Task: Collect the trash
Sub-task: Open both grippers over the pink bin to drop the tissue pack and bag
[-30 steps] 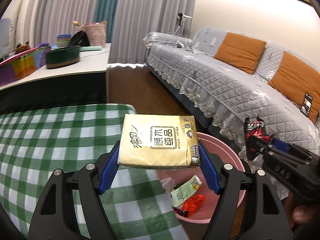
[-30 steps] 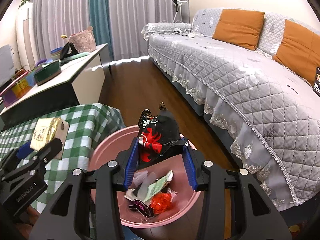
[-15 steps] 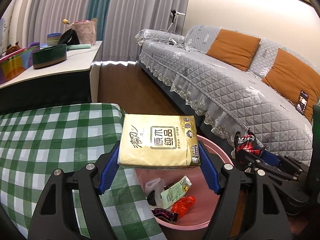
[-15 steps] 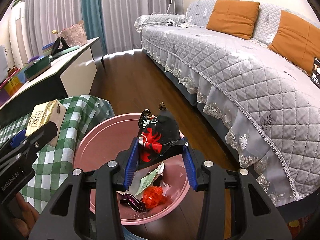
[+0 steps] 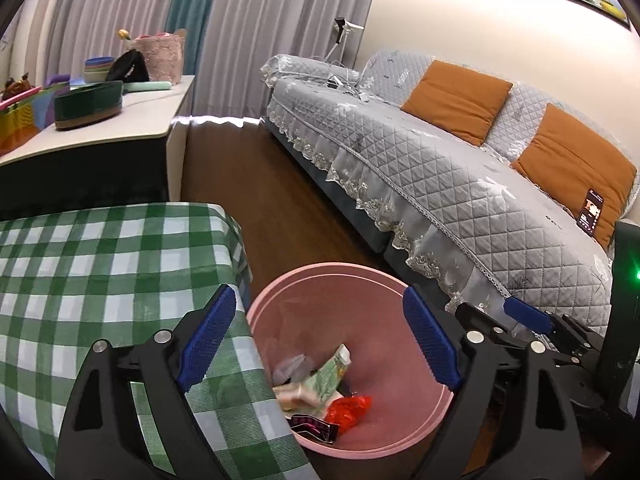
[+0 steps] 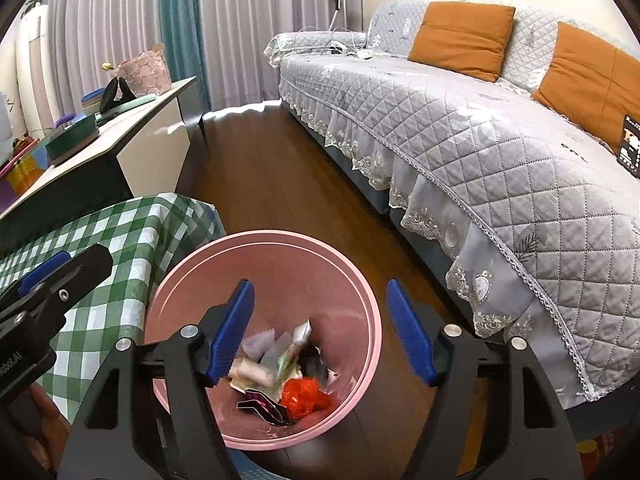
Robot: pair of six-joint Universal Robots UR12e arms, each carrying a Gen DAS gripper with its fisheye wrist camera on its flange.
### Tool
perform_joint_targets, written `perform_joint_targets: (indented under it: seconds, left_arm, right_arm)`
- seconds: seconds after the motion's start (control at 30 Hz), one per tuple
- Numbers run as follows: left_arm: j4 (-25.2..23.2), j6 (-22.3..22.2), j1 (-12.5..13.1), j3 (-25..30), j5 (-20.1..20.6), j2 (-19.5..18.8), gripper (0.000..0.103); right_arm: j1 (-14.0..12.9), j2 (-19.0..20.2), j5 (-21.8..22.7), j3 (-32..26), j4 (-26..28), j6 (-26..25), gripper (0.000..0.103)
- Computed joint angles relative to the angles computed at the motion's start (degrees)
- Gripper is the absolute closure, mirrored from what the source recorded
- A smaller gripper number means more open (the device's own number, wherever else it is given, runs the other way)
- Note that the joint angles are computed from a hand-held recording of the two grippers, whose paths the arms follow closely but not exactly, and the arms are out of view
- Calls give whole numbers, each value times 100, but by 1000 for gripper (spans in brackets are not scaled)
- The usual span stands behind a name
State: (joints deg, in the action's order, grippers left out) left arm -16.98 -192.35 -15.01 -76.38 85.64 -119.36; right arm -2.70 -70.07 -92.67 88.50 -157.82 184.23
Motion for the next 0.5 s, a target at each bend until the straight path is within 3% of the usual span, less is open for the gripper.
perform_joint_targets:
  seconds: [0.37,0.5]
  left_arm:
    - [155,-83,90,-349,352,345,20]
    - [223,-113,125,-529,545,538,19]
  right_arm:
    - [107,-172,-99,65,-178,-24,34]
    - [170,-334,-84,176,-326,-28,24]
